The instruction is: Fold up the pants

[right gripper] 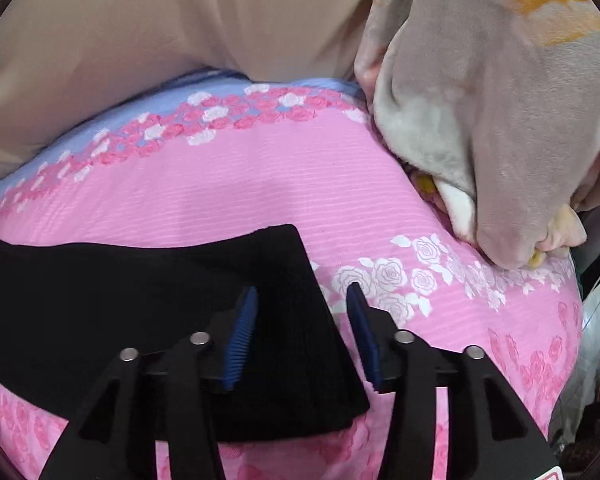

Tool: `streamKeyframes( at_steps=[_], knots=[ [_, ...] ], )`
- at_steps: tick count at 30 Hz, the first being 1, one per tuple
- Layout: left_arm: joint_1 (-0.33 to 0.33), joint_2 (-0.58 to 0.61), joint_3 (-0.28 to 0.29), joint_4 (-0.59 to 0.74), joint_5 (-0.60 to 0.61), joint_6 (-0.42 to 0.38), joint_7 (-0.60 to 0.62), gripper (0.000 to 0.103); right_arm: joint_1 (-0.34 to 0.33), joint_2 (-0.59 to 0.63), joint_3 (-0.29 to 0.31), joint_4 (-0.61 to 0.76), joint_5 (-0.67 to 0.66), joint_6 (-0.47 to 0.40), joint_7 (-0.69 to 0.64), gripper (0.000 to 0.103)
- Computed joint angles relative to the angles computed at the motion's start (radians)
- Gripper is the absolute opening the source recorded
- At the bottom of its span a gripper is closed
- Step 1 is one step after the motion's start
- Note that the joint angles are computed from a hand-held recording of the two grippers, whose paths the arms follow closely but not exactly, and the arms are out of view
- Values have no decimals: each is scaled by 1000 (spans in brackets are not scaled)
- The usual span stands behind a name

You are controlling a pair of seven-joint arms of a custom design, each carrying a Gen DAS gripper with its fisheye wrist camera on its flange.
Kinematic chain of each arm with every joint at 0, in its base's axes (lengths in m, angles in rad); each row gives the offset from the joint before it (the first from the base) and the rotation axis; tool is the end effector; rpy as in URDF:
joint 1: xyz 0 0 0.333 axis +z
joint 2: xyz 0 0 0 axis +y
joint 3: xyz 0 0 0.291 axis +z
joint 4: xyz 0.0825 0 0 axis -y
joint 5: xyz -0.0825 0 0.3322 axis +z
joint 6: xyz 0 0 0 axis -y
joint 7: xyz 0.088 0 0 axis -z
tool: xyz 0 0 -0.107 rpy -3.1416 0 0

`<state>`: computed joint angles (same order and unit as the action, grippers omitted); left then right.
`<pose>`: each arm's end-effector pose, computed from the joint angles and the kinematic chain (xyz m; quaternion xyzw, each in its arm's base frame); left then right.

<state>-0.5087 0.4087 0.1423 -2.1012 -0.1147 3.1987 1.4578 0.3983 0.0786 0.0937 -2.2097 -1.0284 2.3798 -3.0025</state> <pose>0.5521 -0.2071 0.3236 -0.6066 0.7185 -0.2866 0.1836 0.4540 0.2330 0.3657 -0.4873 0.7980 -0.3221 0.1485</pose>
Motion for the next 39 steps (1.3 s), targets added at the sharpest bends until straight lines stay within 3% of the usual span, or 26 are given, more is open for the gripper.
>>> streamKeyframes(
  at_steps=[1, 2, 4, 7, 11, 13, 14, 15, 16, 18, 21, 23, 26, 28, 31, 33, 36, 37, 38, 39],
  knots=[
    [-27, 2, 29, -5, 6, 8, -8, 98, 0, -17, 2, -20, -2, 14, 33, 56],
    [-86, 10, 93, -8, 28, 18, -33, 98, 0, -31, 5, -37, -1, 23, 67, 61],
    [-176, 24, 182, -9, 24, 21, -32, 98, -2, -57, 5, -79, -17, 61, 137, 61],
    [-197, 25, 196, -11, 20, 23, -19, 98, -5, -51, 14, -69, -66, 57, 208, 61],
    [-258, 36, 255, -7, 18, 13, -23, 98, -2, 40, 7, 86, -54, 6, 32, 60],
    [-333, 52, 331, -7, 23, 11, -46, 98, 2, 139, -7, 208, 22, -71, -111, 59],
    [-365, 60, 364, -6, 23, 7, -56, 98, -3, 175, -16, 246, 73, -79, -171, 40],
    [-390, 67, 391, -6, 25, 7, -64, 98, -19, 215, -25, 273, 139, -44, -233, 29],
    [-426, 76, 428, -7, 26, 7, -75, 98, -1, 227, -39, 289, 135, -64, -226, 24],
    [-444, 81, 446, -9, 25, 10, -78, 98, 27, 211, -68, 275, 89, -58, -163, 23],
    [-433, 83, 433, -3, 23, 0, -71, 98, 15, 189, -83, 221, 94, 16, -115, 28],
    [-411, 80, 413, 0, 26, -2, -70, 98, 41, 166, -76, 214, 88, -42, -85, 54],
    [-356, 69, 358, 2, 28, -2, -64, 98, 75, 94, -52, 134, 27, -87, 31, 72],
    [-309, 63, 314, 8, 30, -5, -58, 98, 64, 32, -37, 32, 22, -30, 135, 73],
    [-262, 60, 270, 14, 36, -4, -55, 98, 29, -33, -25, -106, -55, 127, 305, 73],
    [-251, 61, 260, 15, 40, -2, -56, 98, 19, -48, -10, -138, -123, 143, 377, 73],
    [-251, 56, 257, 7, 41, 7, -60, 98, 10, -32, 6, -118, -99, 129, 362, 74],
    [-246, 53, 252, 0, 39, 16, -58, 98, 12, -13, 12, -95, -80, 105, 333, 67],
    [-235, 48, 240, -7, 33, 25, -53, 98, 41, 7, -6, -67, -47, 71, 290, 49],
    [-215, 41, 218, -16, 24, 36, -44, 98, 35, 11, -10, -65, -52, 93, 283, 32]
  ],
)
